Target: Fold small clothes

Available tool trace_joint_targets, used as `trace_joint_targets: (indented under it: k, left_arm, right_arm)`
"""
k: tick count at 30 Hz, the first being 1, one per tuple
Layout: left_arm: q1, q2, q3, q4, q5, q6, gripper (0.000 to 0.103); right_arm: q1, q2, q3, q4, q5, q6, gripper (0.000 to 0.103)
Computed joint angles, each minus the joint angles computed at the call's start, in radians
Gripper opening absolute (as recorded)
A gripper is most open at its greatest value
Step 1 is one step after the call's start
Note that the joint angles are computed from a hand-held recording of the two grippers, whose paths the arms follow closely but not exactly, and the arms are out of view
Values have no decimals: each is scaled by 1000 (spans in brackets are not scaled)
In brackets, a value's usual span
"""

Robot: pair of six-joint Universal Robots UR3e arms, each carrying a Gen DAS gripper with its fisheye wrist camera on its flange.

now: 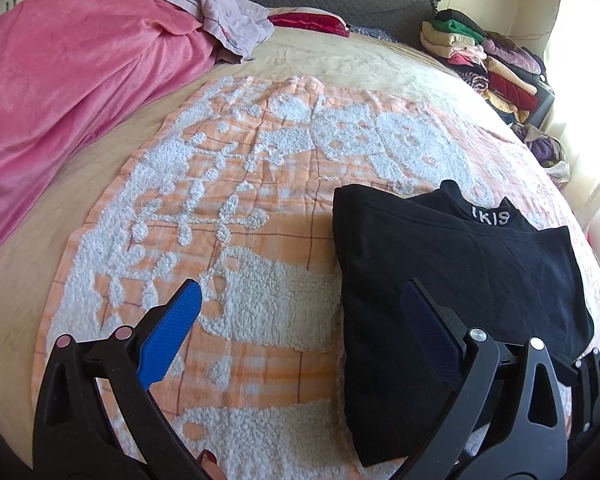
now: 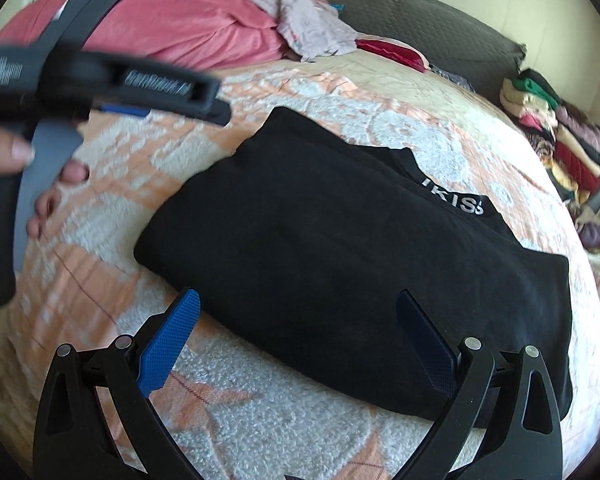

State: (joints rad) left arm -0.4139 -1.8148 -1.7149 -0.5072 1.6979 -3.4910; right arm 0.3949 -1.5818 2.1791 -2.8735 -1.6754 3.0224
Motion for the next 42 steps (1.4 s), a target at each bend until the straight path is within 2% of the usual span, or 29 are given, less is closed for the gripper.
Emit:
trace_joint_targets:
  k: [14, 22, 25, 31, 42]
  left_arm:
    - [23, -66, 40, 0, -24, 4, 93]
    - [44, -109, 76, -6, -72, -4, 93]
    - [50, -110, 73, -4, -83, -1, 93]
    - [60, -119, 69, 2, -117, -1, 93]
    - [74, -183, 144, -29, -196, -28, 93]
  right_arm:
    - [83, 236, -56, -207, -161, -72, 99]
    - [100, 278, -91, -233, -206, -109, 99]
    - [83, 210, -25, -223, -160, -138, 99]
    - [96, 160, 88, -295, -168, -181, 99]
    - [105, 365, -90, -353, -199, -159, 98]
